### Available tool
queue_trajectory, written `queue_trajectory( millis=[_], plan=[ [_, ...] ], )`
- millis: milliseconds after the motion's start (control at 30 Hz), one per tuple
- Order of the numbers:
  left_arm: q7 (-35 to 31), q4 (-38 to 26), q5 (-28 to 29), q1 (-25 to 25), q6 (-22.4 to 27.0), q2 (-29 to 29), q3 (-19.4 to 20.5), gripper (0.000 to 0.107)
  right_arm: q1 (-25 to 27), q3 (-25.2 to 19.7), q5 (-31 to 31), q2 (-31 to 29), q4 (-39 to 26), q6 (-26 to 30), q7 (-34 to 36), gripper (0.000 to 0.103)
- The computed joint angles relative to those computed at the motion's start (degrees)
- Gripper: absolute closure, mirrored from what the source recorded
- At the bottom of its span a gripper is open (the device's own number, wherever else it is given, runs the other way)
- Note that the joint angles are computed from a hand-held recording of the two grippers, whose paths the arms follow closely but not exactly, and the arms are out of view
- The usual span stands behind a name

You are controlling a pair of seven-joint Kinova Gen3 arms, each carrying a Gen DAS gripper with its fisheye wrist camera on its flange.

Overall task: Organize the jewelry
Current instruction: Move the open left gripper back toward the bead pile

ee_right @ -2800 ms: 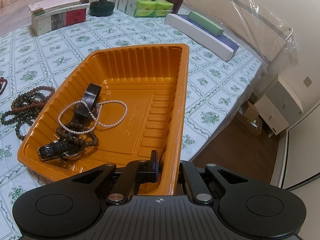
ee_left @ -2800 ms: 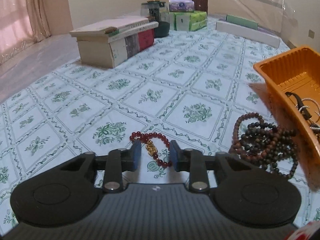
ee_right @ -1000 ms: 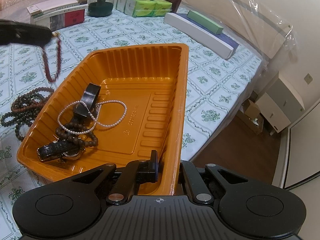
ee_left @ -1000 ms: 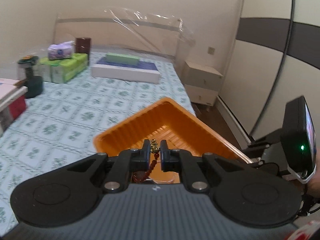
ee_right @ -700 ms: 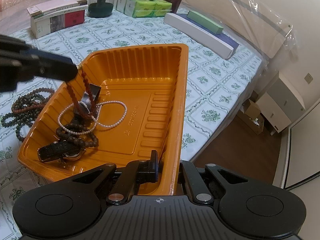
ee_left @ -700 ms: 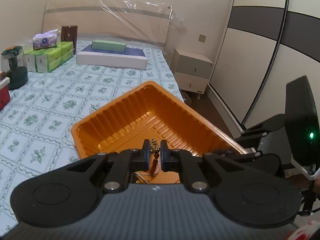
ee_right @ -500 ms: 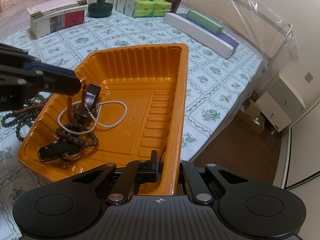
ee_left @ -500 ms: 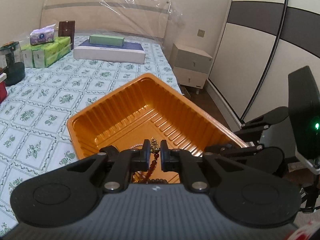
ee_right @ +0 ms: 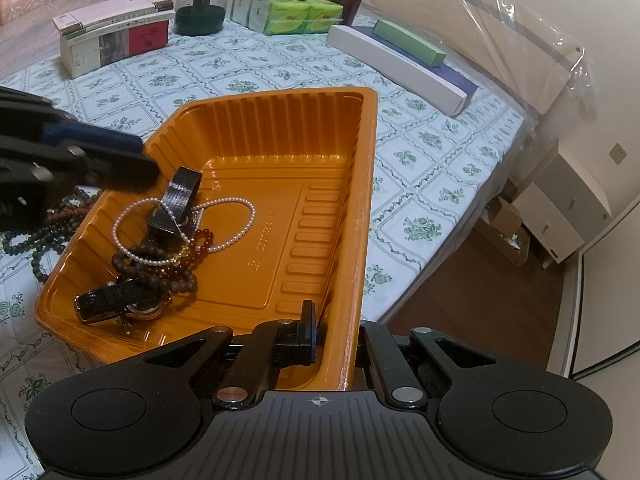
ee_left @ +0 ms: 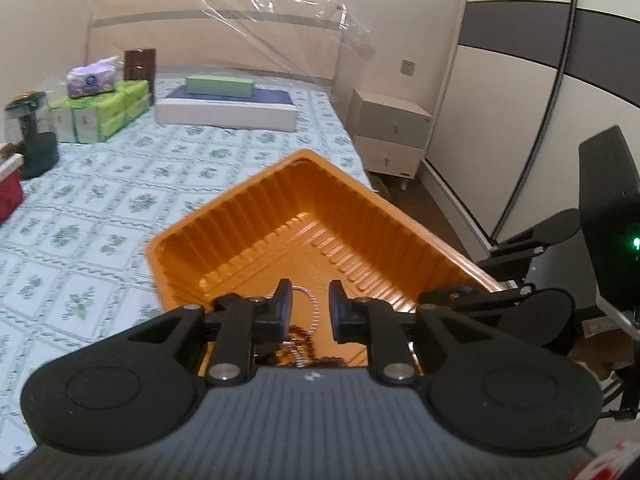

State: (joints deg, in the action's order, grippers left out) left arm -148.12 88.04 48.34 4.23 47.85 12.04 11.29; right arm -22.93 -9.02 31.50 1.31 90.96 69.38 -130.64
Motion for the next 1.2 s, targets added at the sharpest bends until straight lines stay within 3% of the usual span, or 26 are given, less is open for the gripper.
queue_trajectory(
  millis=[267,533,733,1200],
  plan=[
    [1.0,4.5,-0.3,-3.0,-4.3,-3.9,-3.5,0.082,0.1,0.0,0.0,0.0,0.1,-0.1,-0.1,0.099],
    [7.3,9.1,-6.4,-6.0,-9.4,-6.5,-7.5,0.073,0.0,0.0,0.0,-0.1,0.2,0.0,-0.1,0.099],
    [6.8,13.2,-9.8,-7.2,-14.1,-8.3,-8.5,0.065,-0.1,-0.1,0.1,0.0,0.2,0.1,-0.1,0.099],
    [7.4,14.7,-12.7,-6.3,-13.6,-6.0,-6.9,0.066,-0.1,-0.1,0.1,-0.1,0.3,0.0,-0.2,0.099]
  ],
)
